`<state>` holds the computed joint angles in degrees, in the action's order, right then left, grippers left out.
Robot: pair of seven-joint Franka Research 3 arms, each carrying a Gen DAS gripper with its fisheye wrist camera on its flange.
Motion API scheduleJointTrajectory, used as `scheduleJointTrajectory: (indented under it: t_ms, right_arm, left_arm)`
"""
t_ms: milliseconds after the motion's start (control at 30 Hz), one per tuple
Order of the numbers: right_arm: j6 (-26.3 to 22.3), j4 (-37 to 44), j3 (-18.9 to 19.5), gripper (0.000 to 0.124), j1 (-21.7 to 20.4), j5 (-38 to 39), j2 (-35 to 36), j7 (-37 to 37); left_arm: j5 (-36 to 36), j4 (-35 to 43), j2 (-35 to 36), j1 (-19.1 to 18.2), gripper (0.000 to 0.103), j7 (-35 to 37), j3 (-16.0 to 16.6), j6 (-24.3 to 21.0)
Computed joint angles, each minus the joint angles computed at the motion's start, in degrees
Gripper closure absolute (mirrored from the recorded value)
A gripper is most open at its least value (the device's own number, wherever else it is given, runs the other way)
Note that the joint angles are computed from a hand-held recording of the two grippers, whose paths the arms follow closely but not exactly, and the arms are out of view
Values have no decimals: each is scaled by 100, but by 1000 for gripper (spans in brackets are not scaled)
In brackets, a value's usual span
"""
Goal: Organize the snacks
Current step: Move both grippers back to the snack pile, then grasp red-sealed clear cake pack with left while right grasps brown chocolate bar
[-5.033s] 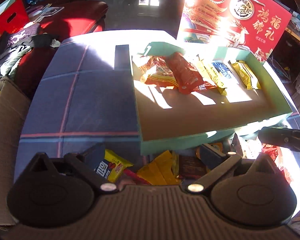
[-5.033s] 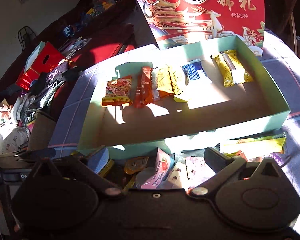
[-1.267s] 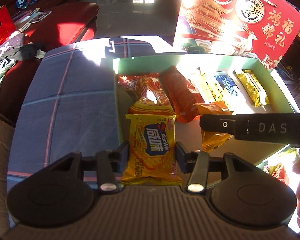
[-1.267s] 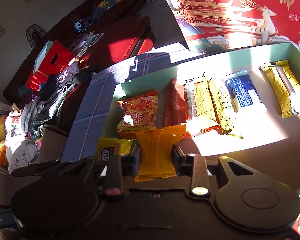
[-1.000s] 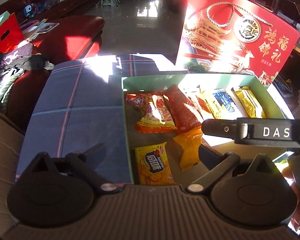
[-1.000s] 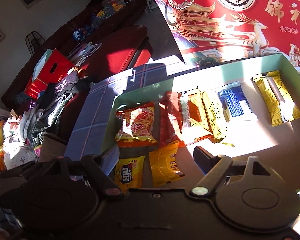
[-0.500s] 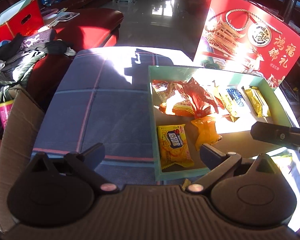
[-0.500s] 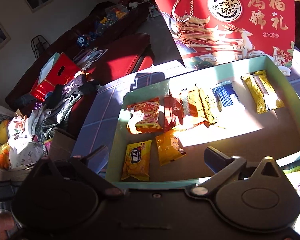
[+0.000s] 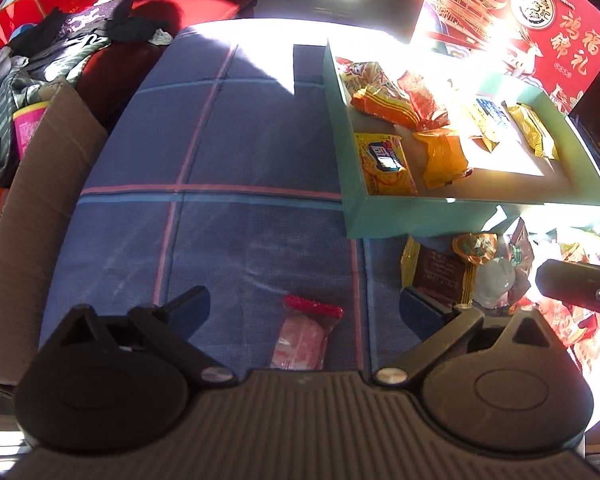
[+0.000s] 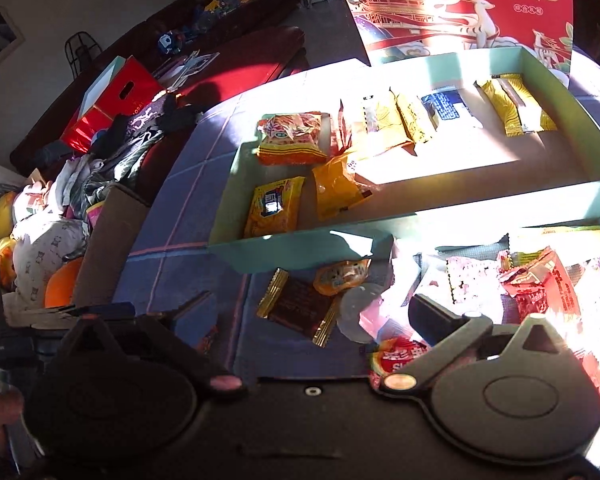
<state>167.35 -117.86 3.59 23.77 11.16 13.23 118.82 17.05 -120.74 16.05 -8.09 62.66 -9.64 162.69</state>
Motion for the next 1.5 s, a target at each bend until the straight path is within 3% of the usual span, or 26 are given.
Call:
scheduleJointTrajectory:
  t_ms: [167,300,400,500,567,700,800,1133,1367,1500]
  right_arm:
    - [264,-93,150,23,-6,167,95,-236]
    - [168,133,292,43,-80,428,309,-605]
    - [57,314,144,54,58,288,453,-575]
    - [-165,592,375,64,-150,595,656,-970]
    - [-300,772,409,70,-155,677,768,-1139]
    - [-432,1071,477,74,-164,831,952,-1504]
    - [-605,1401,339,74,-42,713,1176,-1521]
    - [-948,2022,136,74,91,425,1671,-1495]
    - [-1027,1456,328,74,27,634,1216,-1718]
    - [-1044,1370,3,74,415,79,1124,-1284]
  left_arm:
    - [-44,-305,-49,36,0,-98,5,16]
    - [-120,-372,-8,93,0,-60,-5,-120]
    - [-221,-384,26,151,0,-21,-23,-146]
    - [-387,-391,66,239,1,111,-97,-91]
    - [-446,-382,101,257,6,192,-123,-8]
    - [9,-404,109,54,35,123,51,283]
    - [277,-398,102,-42,70,104,132,376]
    - [-1068,-599,74,799,71,1255,-613,665]
    - [-1437,-720,21,878,71,1584,-678,799]
    - [-1551,-733,4,862,71,1663,-661,794]
